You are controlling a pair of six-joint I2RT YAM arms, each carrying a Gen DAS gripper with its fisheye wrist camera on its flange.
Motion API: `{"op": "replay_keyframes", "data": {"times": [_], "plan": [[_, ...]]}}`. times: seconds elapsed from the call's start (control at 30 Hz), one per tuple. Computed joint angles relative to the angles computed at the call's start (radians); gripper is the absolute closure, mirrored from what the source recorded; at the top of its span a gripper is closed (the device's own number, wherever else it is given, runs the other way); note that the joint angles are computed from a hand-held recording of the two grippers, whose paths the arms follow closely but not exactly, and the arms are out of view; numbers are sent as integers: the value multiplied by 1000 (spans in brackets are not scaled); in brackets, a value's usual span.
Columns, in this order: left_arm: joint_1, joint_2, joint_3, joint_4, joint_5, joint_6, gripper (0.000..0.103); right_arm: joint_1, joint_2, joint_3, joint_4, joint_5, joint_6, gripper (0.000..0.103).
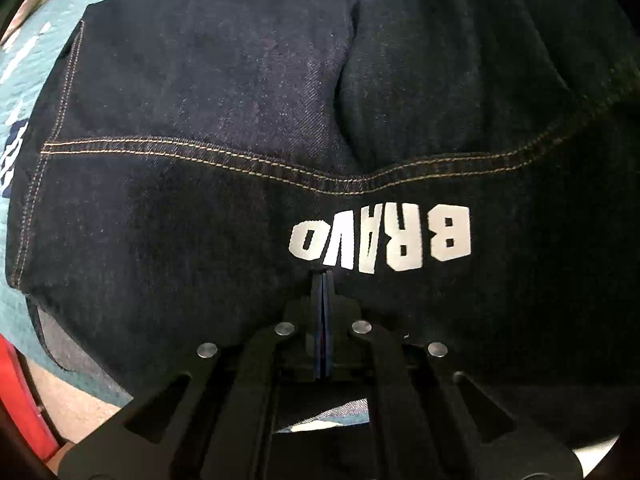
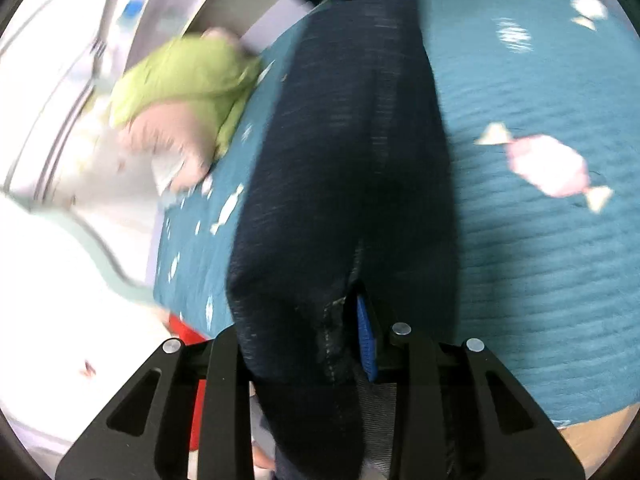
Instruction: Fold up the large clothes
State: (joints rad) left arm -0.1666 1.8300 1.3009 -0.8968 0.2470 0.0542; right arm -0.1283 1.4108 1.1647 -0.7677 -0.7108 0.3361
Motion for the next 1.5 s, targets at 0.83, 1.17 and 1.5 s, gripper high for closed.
{"op": "replay_keyframes", "data": {"times": [0.83,1.17,1.5], "plan": [[651,196,426,-375,-21,288,101,472,796,632,-140,227,128,84],[543,349,637,-392,11,199,82,439,558,603,-198,305,-5,13],[539,295,578,-384,43,169,70,500,593,667,-261,580,-138,23]]}}
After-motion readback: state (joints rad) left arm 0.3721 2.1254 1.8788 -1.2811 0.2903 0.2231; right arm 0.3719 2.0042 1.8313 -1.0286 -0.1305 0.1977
